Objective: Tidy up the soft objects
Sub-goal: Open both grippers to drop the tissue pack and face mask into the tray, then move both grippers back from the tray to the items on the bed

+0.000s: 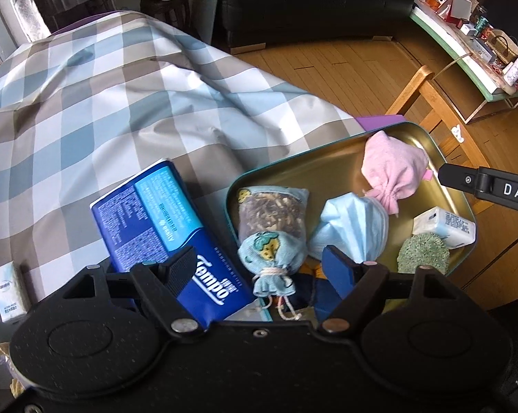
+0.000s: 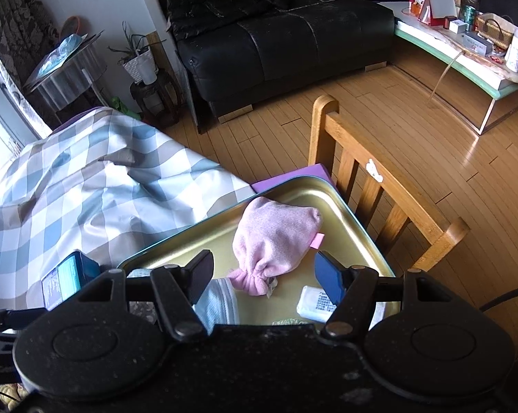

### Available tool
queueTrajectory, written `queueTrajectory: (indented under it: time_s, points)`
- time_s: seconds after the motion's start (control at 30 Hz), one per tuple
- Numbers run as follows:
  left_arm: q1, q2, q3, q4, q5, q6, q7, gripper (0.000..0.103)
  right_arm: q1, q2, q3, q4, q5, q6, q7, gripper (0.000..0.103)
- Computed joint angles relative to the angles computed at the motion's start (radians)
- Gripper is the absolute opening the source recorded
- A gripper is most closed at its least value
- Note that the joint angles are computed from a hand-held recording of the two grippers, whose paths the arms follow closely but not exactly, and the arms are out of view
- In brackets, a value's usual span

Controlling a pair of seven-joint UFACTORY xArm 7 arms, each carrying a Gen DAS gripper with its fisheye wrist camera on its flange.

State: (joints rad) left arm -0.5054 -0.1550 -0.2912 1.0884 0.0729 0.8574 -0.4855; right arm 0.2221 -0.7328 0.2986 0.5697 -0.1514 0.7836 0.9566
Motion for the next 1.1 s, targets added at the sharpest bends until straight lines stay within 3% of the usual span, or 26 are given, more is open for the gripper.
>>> queueTrajectory:
  time_s: [0.47,0.9,1.1]
  points:
    - [0.099,-0.320,0.093,-0.264,-0.144,0.091,0.095,0.075,0.040,0.142,0.092,0.079,-0.107,-0.082,0.024,0.068]
    - [0.210,-0.487,0.198,-0.349,-0.201,0.141,0.272,0.081,0.067,0.231,0.209,0.119,-0.302,-0.202,0.116,0.069]
    - [0.267,-0.516,0.223,-0.355,-0.212,0.143,0.329,0.081,0.132,0.251,0.244,0.136,-0.310,-0.215,0.158,0.072]
